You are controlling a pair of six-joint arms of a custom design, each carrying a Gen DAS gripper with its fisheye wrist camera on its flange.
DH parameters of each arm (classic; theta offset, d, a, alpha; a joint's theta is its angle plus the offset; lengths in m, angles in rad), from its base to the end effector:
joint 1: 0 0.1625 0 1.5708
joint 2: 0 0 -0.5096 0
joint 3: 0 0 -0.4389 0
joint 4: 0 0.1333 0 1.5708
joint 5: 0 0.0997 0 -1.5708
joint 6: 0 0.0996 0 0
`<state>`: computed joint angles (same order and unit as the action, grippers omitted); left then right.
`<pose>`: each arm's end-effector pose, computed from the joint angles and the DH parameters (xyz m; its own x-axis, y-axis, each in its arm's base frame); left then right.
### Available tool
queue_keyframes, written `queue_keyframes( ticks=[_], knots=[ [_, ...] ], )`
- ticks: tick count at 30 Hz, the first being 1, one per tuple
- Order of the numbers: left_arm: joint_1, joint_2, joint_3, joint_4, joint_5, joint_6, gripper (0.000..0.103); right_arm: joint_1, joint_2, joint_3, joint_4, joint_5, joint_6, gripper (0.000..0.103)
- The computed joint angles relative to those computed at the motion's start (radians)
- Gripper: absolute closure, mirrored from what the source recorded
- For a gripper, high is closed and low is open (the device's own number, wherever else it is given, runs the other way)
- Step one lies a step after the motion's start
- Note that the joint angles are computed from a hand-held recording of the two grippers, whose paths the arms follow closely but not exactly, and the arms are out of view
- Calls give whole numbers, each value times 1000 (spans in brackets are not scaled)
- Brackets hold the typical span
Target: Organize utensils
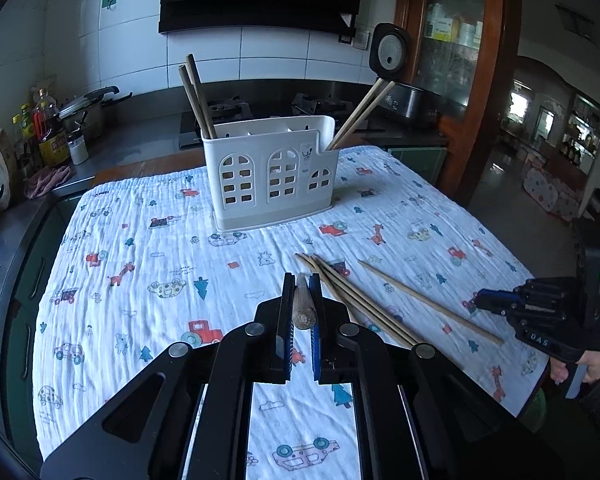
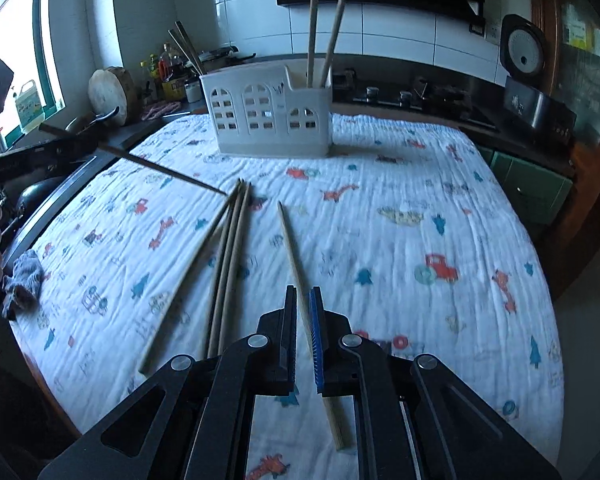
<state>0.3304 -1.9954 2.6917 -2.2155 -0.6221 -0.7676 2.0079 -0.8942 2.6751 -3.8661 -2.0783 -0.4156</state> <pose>-0.1418 -0.2751 0.2822 -0.7635 0.1815 -0.6198 0.5760 0.6254 -0.5265 0.2281 -0.2877 0.1039 -0.6682 -0.4587 0.5857 -0.6977 0.6597 -0.2793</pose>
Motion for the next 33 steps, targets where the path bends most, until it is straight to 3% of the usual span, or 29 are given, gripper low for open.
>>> queue_keyframes(
  ticks=[8, 17, 26, 33],
  knots=[
    [-1, 24, -7, -10, -2, 2, 97, -55, 106, 53, -149, -22, -54, 95],
    [-1, 29, -8, -13, -5, 0, 97, -83, 119, 64, -172, -1, -71, 90],
    [1, 22, -8, -2, -4, -13, 97, -58, 159, 76, -247, -29, -97, 94],
    [-4, 10, -15, 21, 8, -19, 97, 33, 77, 56, -193, -36, -102, 96]
  ],
)
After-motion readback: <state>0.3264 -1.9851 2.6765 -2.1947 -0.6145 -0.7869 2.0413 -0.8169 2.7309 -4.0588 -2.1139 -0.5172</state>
